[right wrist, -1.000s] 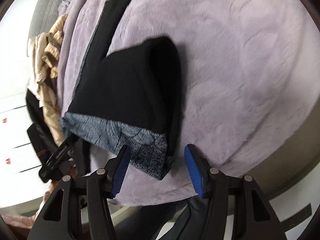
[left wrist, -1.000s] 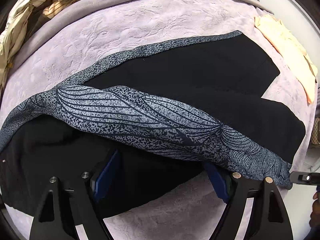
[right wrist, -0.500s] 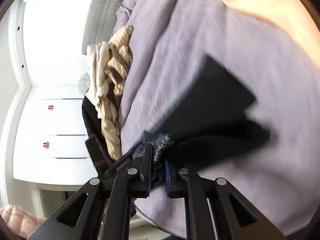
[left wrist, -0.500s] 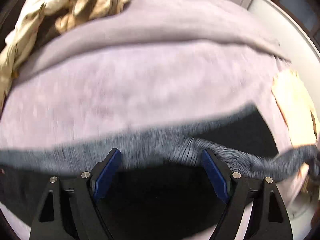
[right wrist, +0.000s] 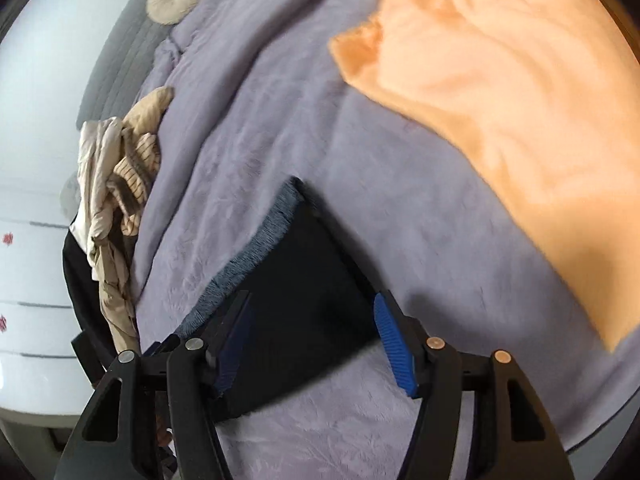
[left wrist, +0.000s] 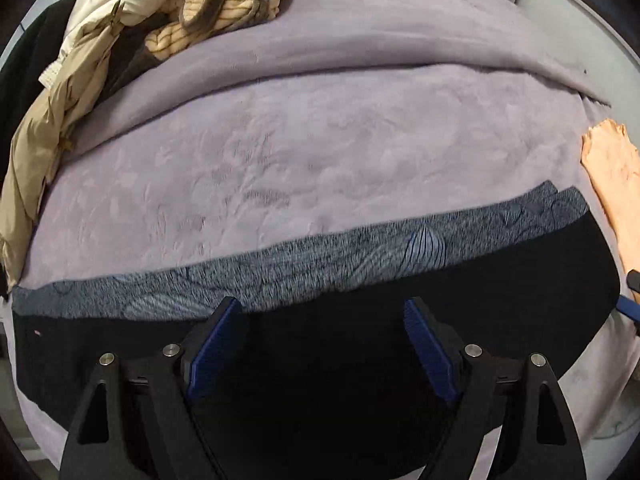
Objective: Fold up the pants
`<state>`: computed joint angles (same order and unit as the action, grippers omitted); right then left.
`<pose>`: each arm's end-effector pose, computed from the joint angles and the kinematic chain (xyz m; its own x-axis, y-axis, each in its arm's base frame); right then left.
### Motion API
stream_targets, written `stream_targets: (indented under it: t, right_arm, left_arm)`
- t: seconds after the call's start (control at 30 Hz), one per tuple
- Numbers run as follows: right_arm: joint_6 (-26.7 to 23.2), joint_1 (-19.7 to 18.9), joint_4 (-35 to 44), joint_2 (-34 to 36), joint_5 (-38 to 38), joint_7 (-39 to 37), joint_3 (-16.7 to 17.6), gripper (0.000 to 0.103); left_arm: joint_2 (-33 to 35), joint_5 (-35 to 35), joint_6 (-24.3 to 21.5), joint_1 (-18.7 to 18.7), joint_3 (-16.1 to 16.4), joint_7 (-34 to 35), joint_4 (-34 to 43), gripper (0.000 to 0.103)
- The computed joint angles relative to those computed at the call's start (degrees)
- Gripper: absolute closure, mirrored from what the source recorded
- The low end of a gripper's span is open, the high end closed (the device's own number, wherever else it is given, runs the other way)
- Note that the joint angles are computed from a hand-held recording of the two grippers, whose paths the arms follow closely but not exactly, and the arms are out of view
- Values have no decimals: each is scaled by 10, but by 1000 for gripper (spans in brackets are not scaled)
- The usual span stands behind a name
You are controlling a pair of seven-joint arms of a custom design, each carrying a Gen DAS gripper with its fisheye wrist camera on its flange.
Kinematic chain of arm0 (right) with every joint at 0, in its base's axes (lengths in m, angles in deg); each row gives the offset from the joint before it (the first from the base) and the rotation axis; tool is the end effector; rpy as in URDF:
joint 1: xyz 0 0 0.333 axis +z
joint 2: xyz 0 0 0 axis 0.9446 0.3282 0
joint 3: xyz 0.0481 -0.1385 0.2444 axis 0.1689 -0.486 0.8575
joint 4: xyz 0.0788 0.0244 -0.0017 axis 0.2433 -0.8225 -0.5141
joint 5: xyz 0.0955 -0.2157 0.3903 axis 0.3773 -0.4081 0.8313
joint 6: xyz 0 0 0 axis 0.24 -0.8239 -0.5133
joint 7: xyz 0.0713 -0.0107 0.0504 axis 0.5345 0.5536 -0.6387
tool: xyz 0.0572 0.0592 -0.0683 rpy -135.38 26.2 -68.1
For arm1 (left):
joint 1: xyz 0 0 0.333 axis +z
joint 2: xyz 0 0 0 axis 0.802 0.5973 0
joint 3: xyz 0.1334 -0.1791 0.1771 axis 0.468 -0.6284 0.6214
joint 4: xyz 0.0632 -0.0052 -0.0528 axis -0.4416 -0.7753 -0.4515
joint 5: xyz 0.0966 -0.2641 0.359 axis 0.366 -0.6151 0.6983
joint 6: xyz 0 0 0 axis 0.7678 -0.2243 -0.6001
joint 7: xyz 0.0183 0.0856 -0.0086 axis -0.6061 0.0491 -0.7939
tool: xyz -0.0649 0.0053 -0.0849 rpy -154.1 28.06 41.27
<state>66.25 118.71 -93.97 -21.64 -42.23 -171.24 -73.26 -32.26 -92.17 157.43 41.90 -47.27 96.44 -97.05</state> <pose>0.3412 0.5780 0.3929 -0.8068 0.1293 -0.5765 0.1420 0.9896 0.0232 0.6738 -0.2840 0.4264 -0.9175 -0.3974 -0.0162 -0.3760 0.8800 -0.2903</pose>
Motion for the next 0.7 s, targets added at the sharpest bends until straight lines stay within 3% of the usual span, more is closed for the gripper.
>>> stream_targets:
  t: [0.07,0.1,0.2,0.27,0.33,0.47,0.53,0.6,0.63,0.7]
  right_arm:
    - [31,5,-10,14,-26,68,-5,61]
    - [29,9,-12,17,-43,89,-8,79]
    - [-26,17,7,12,-66,55,-8,87]
    - [-49,15,8,-4,-97,10,-9,88]
    - [-37,2,3,-15,-81,-34,-6,88]
    - [55,-23,-48,-20,-26,-37,-4,87]
    - [113,-24,-82,-26,-48,25,-5,83]
    - [103,-19,-79,-30,-37,23,-3,80]
    - [79,-26,-62,-29,21,-31,9,77]
    - [-27,-20,6,-8,94,-121,19,75]
  left_arm:
    - [-8,15,-6,-3,5,-11,-17,19]
    - [-12,22,-3,-4,6,-17,-27,19]
    - [-18,18,-3,-2,6,-32,-30,19]
    - [-21,4,6,3,3,-29,-30,19]
    - [-20,6,17,1,3,-26,-29,19]
    - [8,54,21,-17,11,-64,-13,19]
    - [18,58,10,-18,10,-68,1,19]
    - [20,54,13,-15,8,-63,11,19]
    - [22,50,13,-13,7,-58,19,19]
    - [29,39,12,-8,6,-54,40,19]
